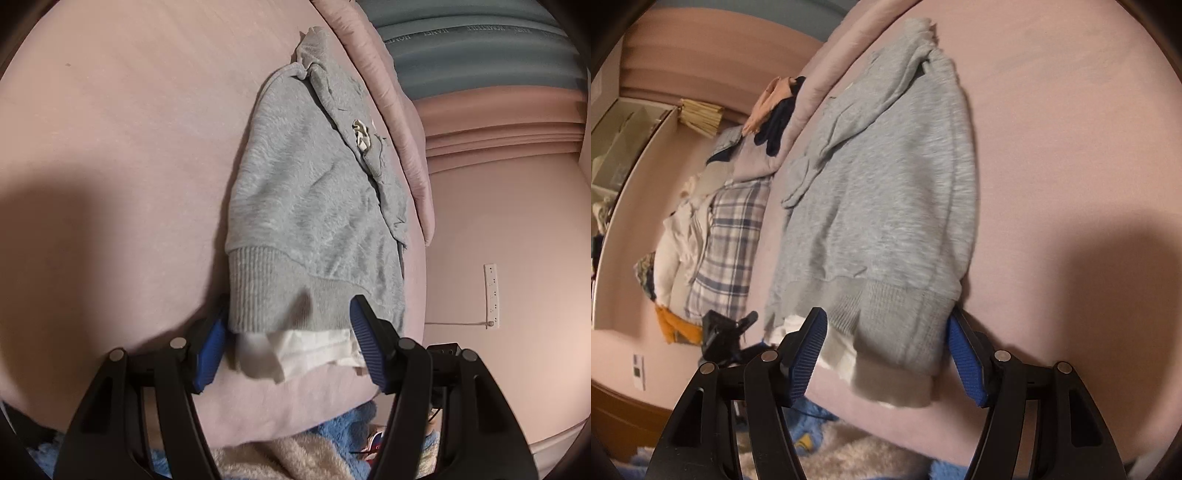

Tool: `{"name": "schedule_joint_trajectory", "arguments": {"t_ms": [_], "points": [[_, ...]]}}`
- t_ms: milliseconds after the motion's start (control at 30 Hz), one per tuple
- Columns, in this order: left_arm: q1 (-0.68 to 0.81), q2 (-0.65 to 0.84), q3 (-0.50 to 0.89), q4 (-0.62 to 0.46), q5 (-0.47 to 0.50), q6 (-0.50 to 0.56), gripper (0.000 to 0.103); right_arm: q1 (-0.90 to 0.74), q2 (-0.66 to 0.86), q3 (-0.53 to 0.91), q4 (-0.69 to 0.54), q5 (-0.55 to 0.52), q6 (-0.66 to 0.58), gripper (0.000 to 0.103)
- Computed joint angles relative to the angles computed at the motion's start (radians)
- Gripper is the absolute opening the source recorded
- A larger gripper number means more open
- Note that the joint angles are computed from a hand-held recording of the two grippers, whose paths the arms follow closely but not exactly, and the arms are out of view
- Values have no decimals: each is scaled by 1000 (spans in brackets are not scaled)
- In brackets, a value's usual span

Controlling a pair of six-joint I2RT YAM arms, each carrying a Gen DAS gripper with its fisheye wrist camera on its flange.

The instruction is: Fold small clothes

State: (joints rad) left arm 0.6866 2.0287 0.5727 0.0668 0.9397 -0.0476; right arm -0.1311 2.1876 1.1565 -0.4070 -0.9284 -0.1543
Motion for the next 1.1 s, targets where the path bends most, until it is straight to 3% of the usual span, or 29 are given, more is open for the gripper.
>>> {"name": "schedule_joint_trajectory", "arguments": {"t_ms": [367,467,633,833,900,1033,1100], "points": [[-64,-27,19,-4,-31,-36,63,24,2,-5,44,-63,29,67],[-59,-24,19,-11,-30,-26,63,7,16,11,-26,-96,-21,67],[-49,-13,24,-16,-30,-26,60,-36,72,64,-244,-147,-172,67],[-58,-21,26,-26,-50,-19,60,-53,77,37,-312,-169,-209,66],[-60,-18,28,-21,-50,-29,60,-52,73,23,-242,-184,-130,66],[-60,-24,23,-15,-48,-45,60,-48,65,-18,66,-328,157,66],[-58,-39,16,-21,-56,-39,60,-43,74,-18,148,-401,246,66]]}}
